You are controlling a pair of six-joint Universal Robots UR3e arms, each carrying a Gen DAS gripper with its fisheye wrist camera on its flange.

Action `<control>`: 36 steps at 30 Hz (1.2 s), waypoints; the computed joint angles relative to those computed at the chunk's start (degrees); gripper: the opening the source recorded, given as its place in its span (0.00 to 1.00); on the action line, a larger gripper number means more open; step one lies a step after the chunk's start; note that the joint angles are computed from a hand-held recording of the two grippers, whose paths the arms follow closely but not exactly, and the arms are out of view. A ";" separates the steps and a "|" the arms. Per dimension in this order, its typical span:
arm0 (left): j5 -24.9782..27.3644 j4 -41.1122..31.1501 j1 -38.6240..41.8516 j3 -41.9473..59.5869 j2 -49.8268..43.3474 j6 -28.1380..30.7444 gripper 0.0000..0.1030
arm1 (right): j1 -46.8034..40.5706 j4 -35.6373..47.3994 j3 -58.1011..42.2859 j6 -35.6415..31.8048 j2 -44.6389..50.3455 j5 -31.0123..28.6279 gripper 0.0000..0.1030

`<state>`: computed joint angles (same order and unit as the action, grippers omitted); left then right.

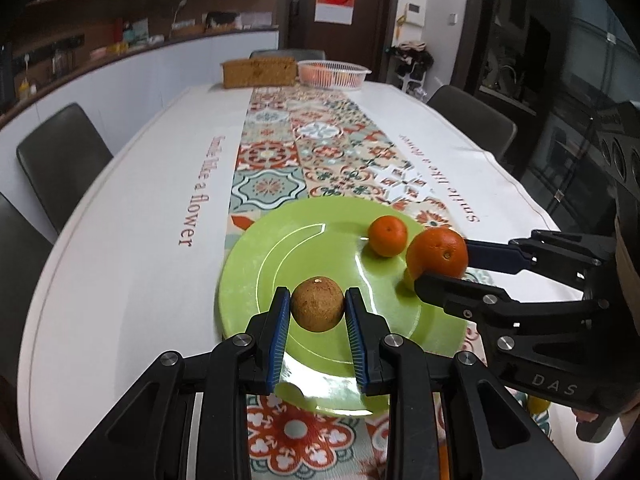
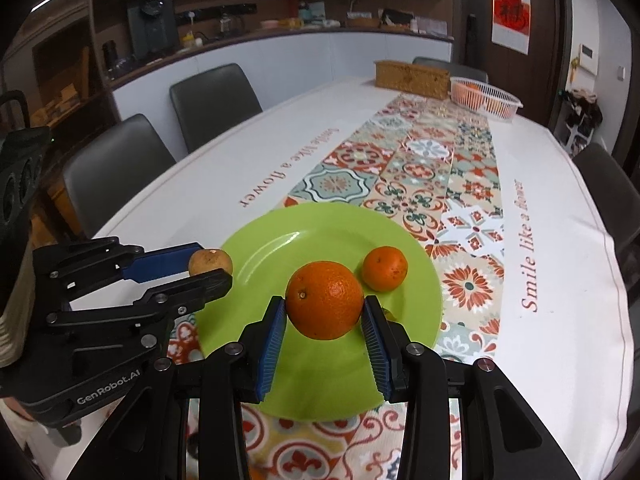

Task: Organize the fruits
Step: 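Carry the kiwi with the left tool while the right tool carries the orange to the plate, then release the kiwi on the plate while the right tool releases the orange there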

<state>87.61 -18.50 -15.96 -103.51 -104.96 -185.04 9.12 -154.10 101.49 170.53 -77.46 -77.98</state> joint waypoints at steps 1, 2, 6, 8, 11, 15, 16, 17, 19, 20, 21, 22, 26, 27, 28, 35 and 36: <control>-0.18 -0.38 0.14 0.74 -0.87 -0.13 0.27 | -0.11 0.51 -0.86 0.16 0.93 0.06 0.39; -0.49 -0.61 0.37 1.18 -1.50 -0.19 0.27 | -0.30 0.81 -1.32 0.17 1.56 0.29 0.39; -0.99 -1.97 0.75 3.01 -3.43 0.08 0.27 | -0.49 2.70 -4.22 0.63 4.74 0.26 0.39; -0.54 -2.50 0.66 3.85 -4.09 0.12 0.27 | -0.74 3.24 -4.86 0.79 5.59 0.70 0.39; 0.07 -2.42 0.64 4.24 -4.50 -0.01 0.34 | -1.02 3.81 -5.34 1.09 6.42 1.28 0.39; 1.61 -2.28 0.30 3.53 -3.48 -0.28 0.39 | -1.18 3.66 -5.07 1.82 6.54 1.15 0.39; 2.14 -2.29 0.13 3.47 -3.31 -0.36 0.39 | -1.29 3.22 -4.42 1.88 6.03 1.21 0.39; 2.88 -1.88 -0.22 2.68 -2.51 -0.43 0.39 | -1.35 2.90 -3.74 2.00 5.39 1.11 0.39; 3.92 -1.55 -0.88 1.75 -1.28 -0.38 0.39 | -1.69 2.24 -2.12 1.89 3.70 1.45 0.40; 4.74 -1.71 -1.31 1.52 -0.68 -0.50 0.40 | -1.74 1.85 -1.16 1.83 2.67 1.43 0.40; 5.50 -1.88 -1.74 1.01 0.22 -0.65 0.40 | -1.67 1.44 -0.46 1.77 1.78 1.00 0.40; 6.05 -1.85 -2.10 0.56 1.00 -0.88 0.40 | -1.63 0.90 0.45 1.63 0.74 0.81 0.40; 7.67 -2.17 -3.62 -1.47 4.69 -1.69 0.42 | -1.59 -0.42 4.24 0.87 -4.44 0.46 0.40; 9.21 -2.52 -4.63 -1.86 5.81 -1.73 0.42 | -1.65 -0.89 5.38 0.74 -5.93 0.49 0.40; 10.20 -2.67 -5.34 -1.95 6.35 -1.69 0.43 | -1.70 -1.21 6.54 0.73 -7.63 0.47 0.40; 16.65 -3.23 -10.88 -4.39 12.79 -2.18 0.48 | -2.29 -1.92 13.50 0.58 -17.64 1.33 0.40; 17.58 -2.95 -11.79 -5.04 13.96 -2.55 0.50 | -2.44 -1.82 14.41 0.69 -19.03 1.60 0.40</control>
